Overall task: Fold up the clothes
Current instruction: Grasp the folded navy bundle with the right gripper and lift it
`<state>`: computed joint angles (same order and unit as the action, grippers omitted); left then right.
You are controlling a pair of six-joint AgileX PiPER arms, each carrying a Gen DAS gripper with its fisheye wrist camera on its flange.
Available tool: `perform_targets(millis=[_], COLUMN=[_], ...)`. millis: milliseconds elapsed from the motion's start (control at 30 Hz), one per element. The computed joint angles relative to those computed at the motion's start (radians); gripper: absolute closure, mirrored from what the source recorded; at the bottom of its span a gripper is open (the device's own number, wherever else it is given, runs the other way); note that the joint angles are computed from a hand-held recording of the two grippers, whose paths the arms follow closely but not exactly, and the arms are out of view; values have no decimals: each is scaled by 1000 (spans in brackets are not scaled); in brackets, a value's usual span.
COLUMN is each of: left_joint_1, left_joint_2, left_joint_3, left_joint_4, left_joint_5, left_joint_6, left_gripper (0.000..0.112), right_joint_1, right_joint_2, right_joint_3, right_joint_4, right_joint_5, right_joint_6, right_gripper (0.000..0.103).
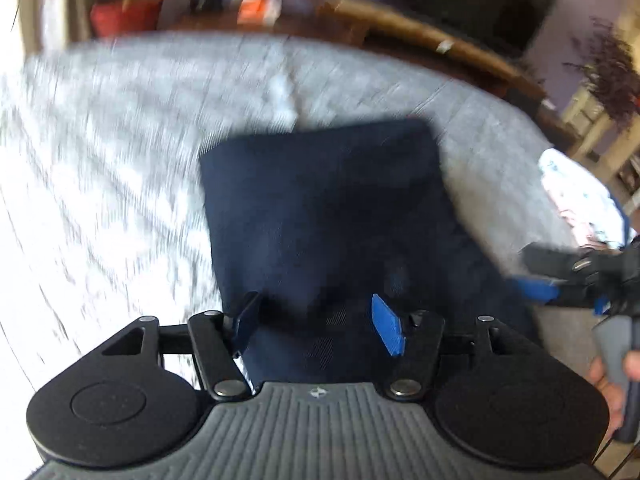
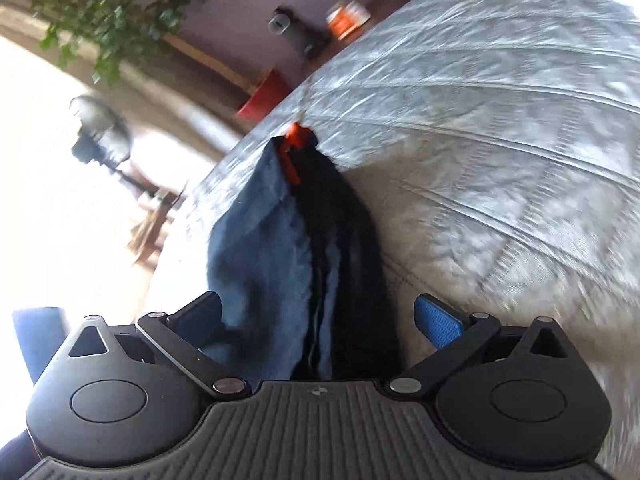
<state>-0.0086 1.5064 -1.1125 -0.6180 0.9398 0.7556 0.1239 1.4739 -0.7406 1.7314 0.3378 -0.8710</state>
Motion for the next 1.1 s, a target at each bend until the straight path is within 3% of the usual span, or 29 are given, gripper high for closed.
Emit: perform_targets(millis=[167,400,533,567,733,867,1033,1100], left_joint_1=[-30,-32,-52,-57,-51,0,57,58], left_joint_2=[-4,10,13,23,24,31,26,24], left_joint_3=[15,34,38,30,33,32,29,30], left_joint_4=[12,-34,-37,-39,-59,-97,-114,-114], left_joint_5=[-51,-83,-106,-110,-111,-73,-19,-18], left_joint_6=[12,31,22,21,44,98,135,135], left_gripper=[49,45,45,44,44,44,44,44], right_joint_1=[-166,-202,-218,-207,-115,-80,40,55], right_joint_2=[141,290,379,388,398,359,296,273], right_joint_3=[-141,-321,-382,-395,-539,-502,-523,-501], right_joint_4=[-207,-286,-237,-241,-470,-462,-727,-769], right_joint_5=[298,454,642,654,576,495,345,305], right_joint_6=[82,143,126,121,346,393,598,644], right_gripper=[0,0,0,0,0,0,2,10])
